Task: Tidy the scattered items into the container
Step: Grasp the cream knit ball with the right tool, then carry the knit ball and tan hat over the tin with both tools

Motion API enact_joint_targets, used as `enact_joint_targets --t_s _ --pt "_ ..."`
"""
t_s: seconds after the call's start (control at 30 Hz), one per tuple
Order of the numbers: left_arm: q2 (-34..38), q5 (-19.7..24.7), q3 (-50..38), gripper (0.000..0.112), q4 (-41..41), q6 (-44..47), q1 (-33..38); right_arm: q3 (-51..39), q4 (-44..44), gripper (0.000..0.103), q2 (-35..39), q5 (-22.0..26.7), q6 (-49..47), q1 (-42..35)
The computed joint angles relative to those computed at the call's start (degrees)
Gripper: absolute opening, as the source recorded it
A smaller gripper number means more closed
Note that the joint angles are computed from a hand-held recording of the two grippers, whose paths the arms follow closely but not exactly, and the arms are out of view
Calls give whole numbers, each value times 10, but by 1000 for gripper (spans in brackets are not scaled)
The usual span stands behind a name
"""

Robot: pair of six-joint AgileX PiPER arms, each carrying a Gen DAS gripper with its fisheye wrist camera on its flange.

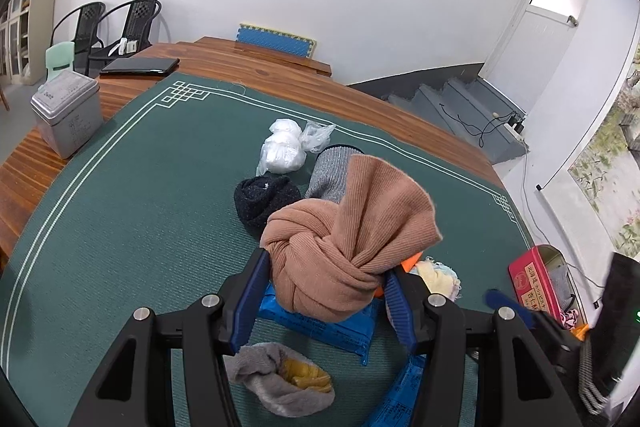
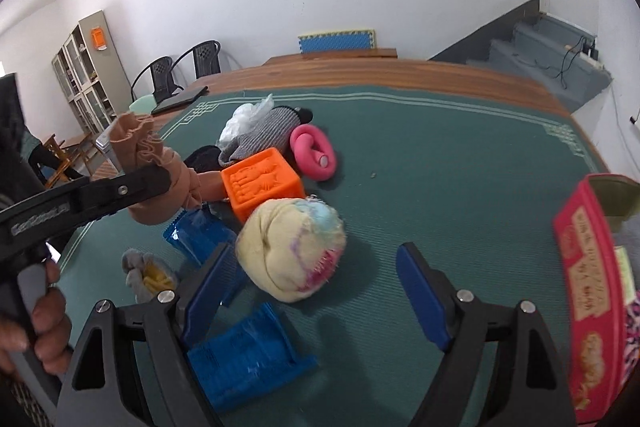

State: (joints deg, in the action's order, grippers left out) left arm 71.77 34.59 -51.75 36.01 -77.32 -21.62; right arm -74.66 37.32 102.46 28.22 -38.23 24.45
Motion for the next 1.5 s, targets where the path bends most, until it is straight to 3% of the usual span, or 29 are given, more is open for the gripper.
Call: enact_joint_targets --t_s 0.27,0.33,0.37,0.4,0.5,0.83,1.07,1.5 --pt "4 -3 -1 57 -10 10 2 -88 27 85 96 69 31 1" --pt "5 -1 -2 57 -6 6 -1 -85 30 83 102 63 36 3" --pt "6 0 -3 57 -4 4 -2 -76 40 78 98 58 23 5" --pt "8 2 -3 57 -2 2 -4 -71 37 67 92 53 20 8" --pt "12 5 -6 57 1 0 -10 -39 -2 60 62 16 41 23" --pt "20 19 -15 57 35 -29 -39 50 63 60 -33 -36 -48 -7" --pt "31 86 -30 57 122 -99 -92 103 32 60 -88 -99 -33 -16" --pt "53 145 -55 57 184 -127 -158 150 114 60 -150 -112 -116 -65"
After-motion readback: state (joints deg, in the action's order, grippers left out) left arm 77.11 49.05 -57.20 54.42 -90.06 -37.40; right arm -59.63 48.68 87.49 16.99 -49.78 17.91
